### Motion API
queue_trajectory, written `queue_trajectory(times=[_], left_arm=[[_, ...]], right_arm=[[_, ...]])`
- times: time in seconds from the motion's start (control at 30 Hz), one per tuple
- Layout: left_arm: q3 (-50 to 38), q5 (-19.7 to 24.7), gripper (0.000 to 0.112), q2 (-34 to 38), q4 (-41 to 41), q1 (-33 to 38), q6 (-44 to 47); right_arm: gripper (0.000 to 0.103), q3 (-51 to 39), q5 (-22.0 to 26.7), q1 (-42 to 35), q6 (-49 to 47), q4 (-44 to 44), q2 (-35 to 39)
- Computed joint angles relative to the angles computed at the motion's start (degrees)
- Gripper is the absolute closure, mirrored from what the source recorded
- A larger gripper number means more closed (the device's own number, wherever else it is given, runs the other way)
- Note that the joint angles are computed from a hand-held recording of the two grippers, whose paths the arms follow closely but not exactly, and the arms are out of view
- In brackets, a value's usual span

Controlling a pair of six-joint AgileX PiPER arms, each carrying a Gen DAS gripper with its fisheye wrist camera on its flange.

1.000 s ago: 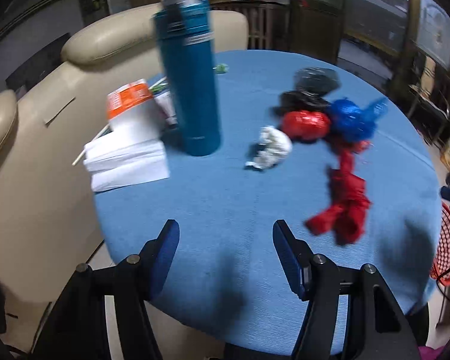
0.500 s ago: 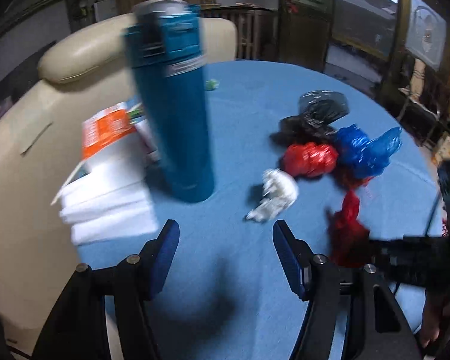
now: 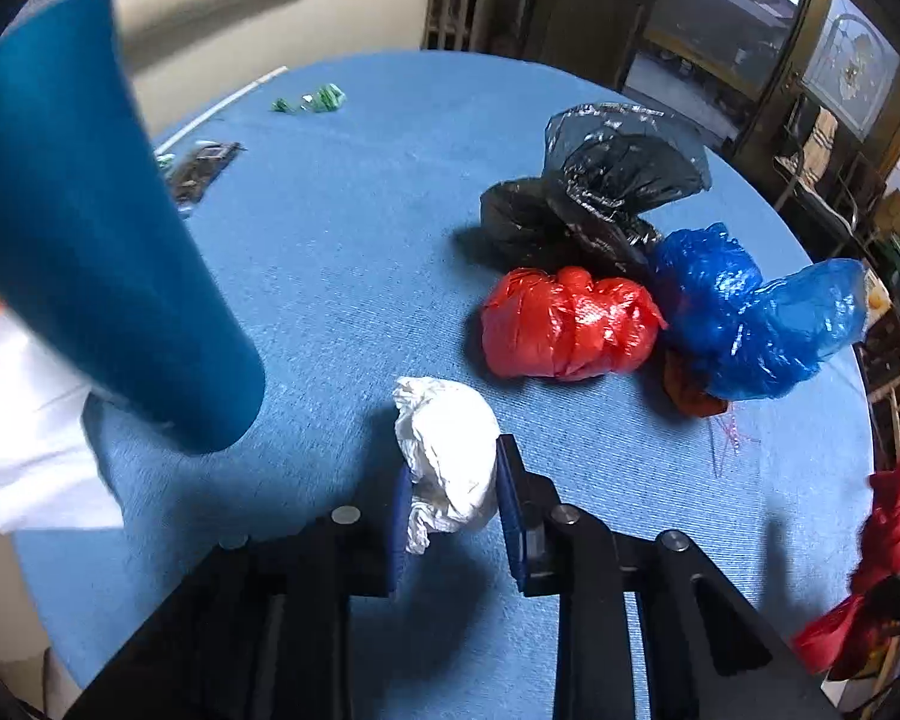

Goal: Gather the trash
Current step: 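Grasp the red plastic bag with the right tool while the left tool grasps the white tissue, then carry the red bag and tissue to the red basket and release both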

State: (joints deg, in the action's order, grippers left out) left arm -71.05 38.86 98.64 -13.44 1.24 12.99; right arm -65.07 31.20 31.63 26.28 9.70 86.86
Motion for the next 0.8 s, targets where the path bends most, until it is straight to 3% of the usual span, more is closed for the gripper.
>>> queue_trajectory(times=[0.27,0.4,0.5,0.67,0.8], left_arm=[[7.27,0.62,0.087,-15.84,2.73,-7.23,-2.88],[7.4,1.95,0.087,-22.69,15.13,-17.73,-14.96],[6.02,3.8,0.087,-25.34,24.83,-26.36,-23.96],[3.09,8.98,0.087,-26.83,39.58,-40.38,-36.82],[0.88,11.86,0.087,-26.09,45.49,-46.99,-41.12]], right_arm=[[0.07,8.4,-4.03,-4.08,5.79,-5.48,-11.19],[0.07,10.93,-2.57,-5.72,10.29,-10.44,-17.95],[0.069,11.44,0.17,-4.82,17.26,-19.01,-22.49],[0.069,12.21,4.61,-5.13,21.43,-25.18,-29.81],[0.07,12.06,8.56,-5.03,24.11,-29.75,-34.33]])
